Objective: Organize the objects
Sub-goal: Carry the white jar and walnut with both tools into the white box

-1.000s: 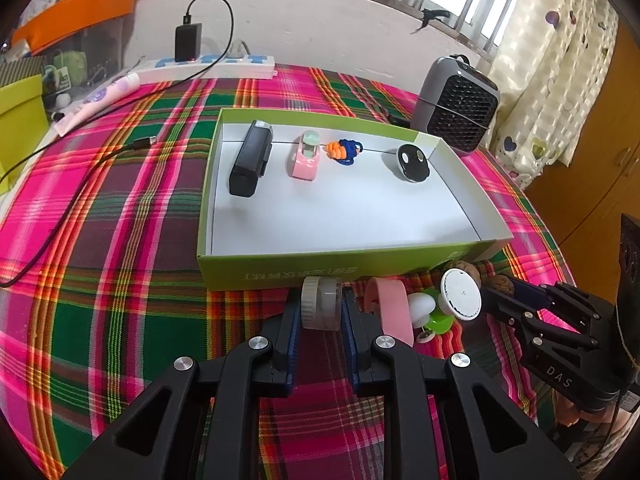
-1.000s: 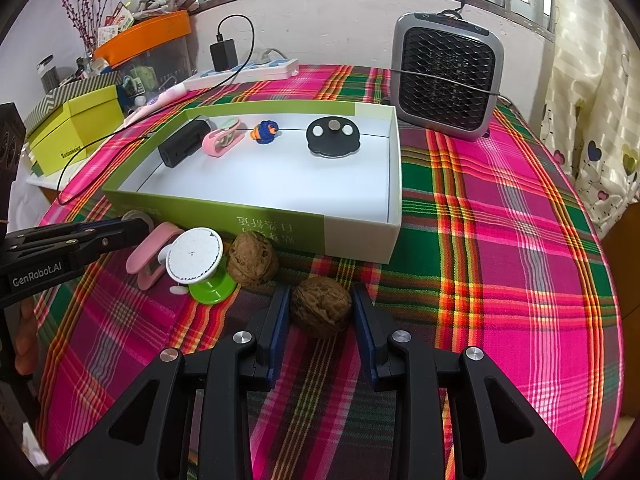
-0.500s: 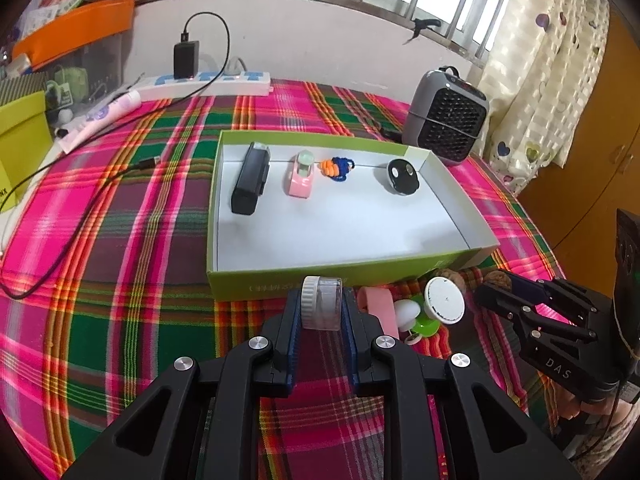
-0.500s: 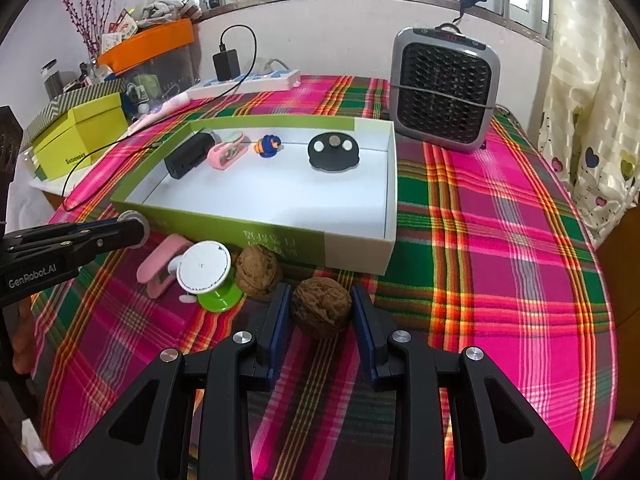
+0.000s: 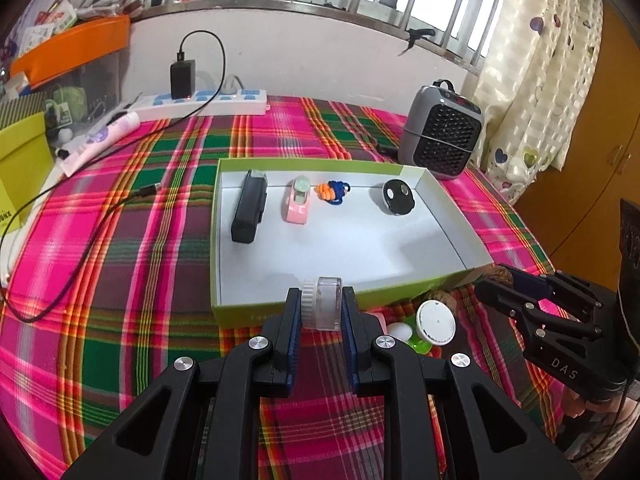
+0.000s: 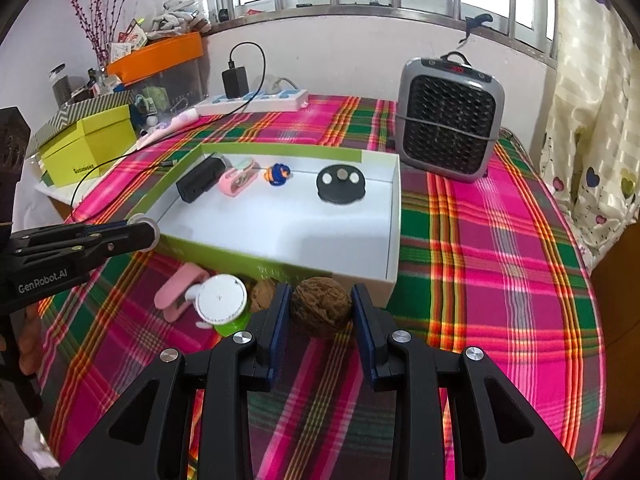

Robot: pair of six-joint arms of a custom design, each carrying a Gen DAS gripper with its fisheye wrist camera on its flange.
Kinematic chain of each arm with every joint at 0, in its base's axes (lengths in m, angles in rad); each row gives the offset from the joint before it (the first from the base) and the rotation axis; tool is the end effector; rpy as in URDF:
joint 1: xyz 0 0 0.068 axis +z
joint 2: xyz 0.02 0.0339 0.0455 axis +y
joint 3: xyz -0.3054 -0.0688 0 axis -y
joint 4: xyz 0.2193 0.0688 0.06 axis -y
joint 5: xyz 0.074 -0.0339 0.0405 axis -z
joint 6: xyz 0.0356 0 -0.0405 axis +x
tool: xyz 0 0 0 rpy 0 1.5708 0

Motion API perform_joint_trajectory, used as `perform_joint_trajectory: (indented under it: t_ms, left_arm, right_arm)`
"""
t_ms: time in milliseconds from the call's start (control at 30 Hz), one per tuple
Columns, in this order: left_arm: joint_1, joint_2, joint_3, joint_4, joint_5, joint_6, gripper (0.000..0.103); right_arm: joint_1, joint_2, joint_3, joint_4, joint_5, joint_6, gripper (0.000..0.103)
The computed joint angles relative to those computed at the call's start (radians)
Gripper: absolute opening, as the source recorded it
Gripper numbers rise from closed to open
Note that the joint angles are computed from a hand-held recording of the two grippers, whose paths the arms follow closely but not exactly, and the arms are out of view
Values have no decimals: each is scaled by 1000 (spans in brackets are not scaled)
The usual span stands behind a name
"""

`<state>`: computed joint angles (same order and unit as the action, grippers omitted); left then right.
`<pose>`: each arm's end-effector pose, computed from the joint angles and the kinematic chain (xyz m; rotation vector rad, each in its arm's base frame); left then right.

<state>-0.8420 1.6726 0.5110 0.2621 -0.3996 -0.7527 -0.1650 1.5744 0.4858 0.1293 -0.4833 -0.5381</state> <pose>0.1833 -0.1846 0.1564 -0.0619 2.3912 -0.2580 0.2360 -0.0225 0.1660 -0.6273 2.3189 0.2939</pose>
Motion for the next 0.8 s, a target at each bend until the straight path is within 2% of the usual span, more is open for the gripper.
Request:
perform_joint_trajectory:
  t_ms: [800]
  left_arm:
    - [113,41,11,52,51,55,17]
  right_arm:
    - [178,81,114,12,68,75,32]
